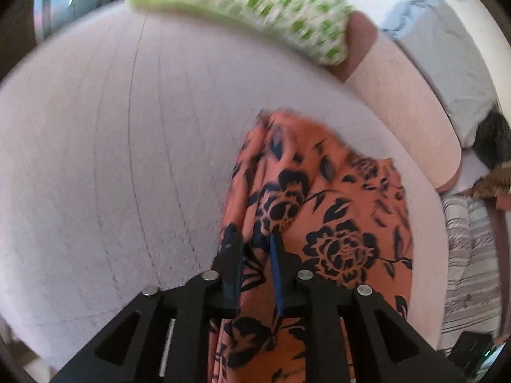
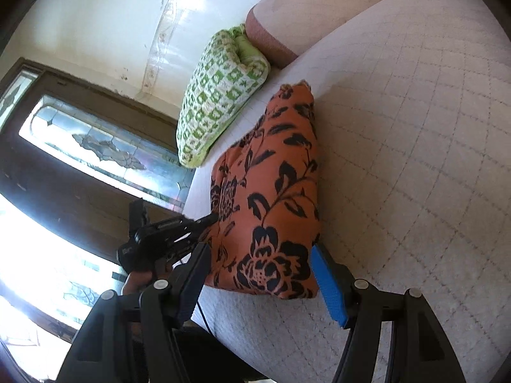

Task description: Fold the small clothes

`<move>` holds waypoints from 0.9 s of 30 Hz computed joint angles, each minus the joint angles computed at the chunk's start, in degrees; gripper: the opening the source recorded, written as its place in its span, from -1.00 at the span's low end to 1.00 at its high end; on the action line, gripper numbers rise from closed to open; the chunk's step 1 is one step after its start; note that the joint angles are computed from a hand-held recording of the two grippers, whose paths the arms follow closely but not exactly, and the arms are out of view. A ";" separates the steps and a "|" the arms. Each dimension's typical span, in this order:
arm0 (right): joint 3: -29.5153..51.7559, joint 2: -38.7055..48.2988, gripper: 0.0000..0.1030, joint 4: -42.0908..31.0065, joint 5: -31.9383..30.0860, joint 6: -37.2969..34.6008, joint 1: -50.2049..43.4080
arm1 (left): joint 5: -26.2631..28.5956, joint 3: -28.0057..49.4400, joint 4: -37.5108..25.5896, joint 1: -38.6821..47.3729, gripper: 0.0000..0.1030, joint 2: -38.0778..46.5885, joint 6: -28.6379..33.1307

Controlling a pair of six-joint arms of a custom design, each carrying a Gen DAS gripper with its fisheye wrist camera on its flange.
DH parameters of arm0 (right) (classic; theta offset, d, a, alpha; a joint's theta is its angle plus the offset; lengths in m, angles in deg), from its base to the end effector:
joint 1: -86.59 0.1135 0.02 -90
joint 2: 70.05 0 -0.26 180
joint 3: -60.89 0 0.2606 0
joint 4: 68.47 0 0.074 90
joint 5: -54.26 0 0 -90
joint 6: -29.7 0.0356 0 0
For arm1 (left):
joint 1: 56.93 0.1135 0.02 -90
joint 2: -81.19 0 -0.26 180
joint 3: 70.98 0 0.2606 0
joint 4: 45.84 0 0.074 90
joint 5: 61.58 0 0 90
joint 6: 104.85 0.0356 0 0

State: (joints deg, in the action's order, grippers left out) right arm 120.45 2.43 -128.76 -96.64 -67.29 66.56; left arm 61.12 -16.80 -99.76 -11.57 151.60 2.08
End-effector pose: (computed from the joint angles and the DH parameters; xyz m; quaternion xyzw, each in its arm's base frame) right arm 0.2193 -0.0469 0.2158 0.0233 0.8557 0.4581 0.2395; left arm 0.1671 0.1418 0.1878 -0.1851 0.9282 -0.1518 0.2850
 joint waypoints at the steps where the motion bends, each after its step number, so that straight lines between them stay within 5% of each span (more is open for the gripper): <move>1: 0.72 0.48 0.58 0.43 -0.07 0.91 -0.82 | 0.29 -0.47 -0.14 -0.32 -0.64 -3.75 0.02; 5: 5.39 5.17 0.61 1.94 1.05 3.44 -0.56 | 1.64 -1.62 -0.16 -3.58 0.07 -13.42 0.44; 8: 11.30 13.95 0.61 3.56 -1.72 6.87 1.71 | -1.59 -3.49 3.65 -8.94 0.09 -13.17 -0.63; 11: 16.43 23.53 0.61 8.77 -3.64 15.53 5.22 | -12.14 -5.88 9.91 -16.16 0.01 -5.10 -4.78; 14: 18.64 30.62 0.61 15.62 -6.52 25.91 7.93 | -12.35 -11.11 16.82 -15.88 0.04 -6.12 -2.37; 16: 22.06 35.03 0.15 13.79 -3.54 25.93 10.54 | -14.18 -12.30 18.00 -17.42 0.05 -7.54 -2.52; 21: 19.88 29.99 -0.16 13.02 5.07 19.89 12.86 | -10.00 -12.58 20.20 -15.37 0.05 -4.86 -1.16; 24: 20.52 30.94 -0.08 11.44 6.08 19.52 12.91 | -11.84 -13.67 20.94 -16.48 0.05 -6.77 -1.04; 27: 23.03 29.55 0.47 8.06 3.29 16.73 12.91 | -9.20 -12.81 19.47 -14.80 0.05 -6.34 -1.11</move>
